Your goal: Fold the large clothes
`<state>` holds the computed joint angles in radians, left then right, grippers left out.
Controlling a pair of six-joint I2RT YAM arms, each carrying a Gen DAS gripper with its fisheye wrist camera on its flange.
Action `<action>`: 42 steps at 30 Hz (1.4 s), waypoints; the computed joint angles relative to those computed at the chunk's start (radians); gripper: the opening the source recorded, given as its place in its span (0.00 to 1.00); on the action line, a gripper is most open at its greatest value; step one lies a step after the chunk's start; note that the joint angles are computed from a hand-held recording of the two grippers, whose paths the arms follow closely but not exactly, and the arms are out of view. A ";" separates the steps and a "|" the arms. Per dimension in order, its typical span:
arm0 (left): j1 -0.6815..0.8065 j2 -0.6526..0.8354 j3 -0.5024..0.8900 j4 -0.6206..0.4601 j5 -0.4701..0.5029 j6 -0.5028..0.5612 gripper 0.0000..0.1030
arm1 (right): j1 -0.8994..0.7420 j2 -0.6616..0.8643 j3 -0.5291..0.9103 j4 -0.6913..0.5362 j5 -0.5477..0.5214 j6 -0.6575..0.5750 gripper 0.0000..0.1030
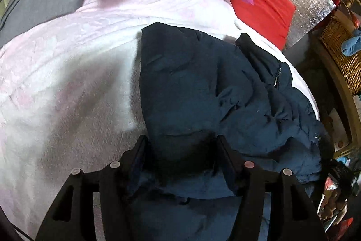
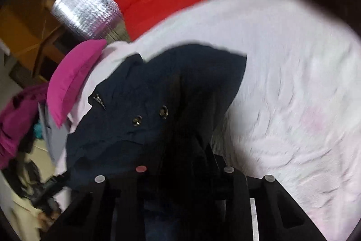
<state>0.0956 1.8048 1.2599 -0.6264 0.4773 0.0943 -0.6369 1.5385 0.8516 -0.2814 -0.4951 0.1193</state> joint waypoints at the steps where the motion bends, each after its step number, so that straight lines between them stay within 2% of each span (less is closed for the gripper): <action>1: -0.005 0.006 0.000 0.006 -0.004 -0.002 0.60 | 0.008 -0.023 -0.014 0.015 0.018 -0.005 0.30; 4: -0.015 0.010 -0.005 0.020 -0.015 0.009 0.62 | 0.020 0.043 0.008 -0.013 0.064 -0.032 0.32; 5: -0.018 0.004 -0.009 0.020 -0.024 0.018 0.62 | 0.019 0.087 0.022 -0.021 0.064 -0.034 0.36; 7: -0.023 -0.006 -0.010 0.017 -0.044 0.013 0.62 | 0.002 0.094 0.027 -0.032 0.040 -0.029 0.37; 10: -0.021 -0.064 -0.036 0.017 -0.081 0.008 0.62 | -0.022 0.048 0.041 -0.105 0.043 -0.025 0.51; 11: -0.024 -0.097 -0.054 0.029 -0.098 0.003 0.61 | -0.037 0.023 0.038 -0.126 0.051 -0.021 0.60; 12: -0.019 -0.139 -0.079 0.048 -0.107 0.004 0.61 | -0.057 -0.004 0.033 -0.136 0.053 -0.016 0.61; 14: -0.008 -0.231 -0.131 0.091 -0.104 -0.004 0.61 | -0.113 -0.094 0.000 -0.130 0.006 0.003 0.61; 17: -0.011 -0.336 -0.189 0.145 -0.018 -0.034 0.61 | -0.153 -0.198 -0.044 -0.115 -0.084 0.025 0.59; 20: -0.072 -0.388 -0.235 0.201 0.007 -0.071 0.62 | -0.103 -0.280 -0.092 -0.064 -0.120 0.046 0.40; 21: -0.096 -0.391 -0.242 0.208 0.002 -0.073 0.62 | -0.063 -0.281 -0.094 -0.049 -0.114 0.054 0.37; 26: -0.269 -0.313 -0.238 0.239 -0.110 -0.087 0.62 | 0.181 -0.202 -0.092 0.042 -0.007 0.109 0.34; 31: -0.331 -0.200 -0.196 0.197 -0.181 -0.059 0.62 | 0.303 -0.085 -0.054 0.021 0.102 0.064 0.32; 34: -0.334 -0.202 -0.218 0.197 -0.184 -0.022 0.62 | 0.300 -0.005 -0.022 -0.065 0.102 -0.002 0.31; 36: -0.355 -0.203 -0.240 0.199 -0.228 0.017 0.63 | 0.287 0.000 -0.011 -0.107 0.090 -0.032 0.31; 40: -0.409 -0.194 -0.277 0.253 -0.327 0.055 0.63 | 0.284 -0.006 -0.043 -0.083 0.097 -0.054 0.31; 42: -0.407 -0.192 -0.259 0.229 -0.319 0.049 0.63 | 0.295 -0.017 -0.034 -0.102 0.114 -0.057 0.31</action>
<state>-0.3118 1.6126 1.0007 -0.3974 0.1579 0.1432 -0.3416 1.5217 0.8181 -0.3834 -0.3811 0.0627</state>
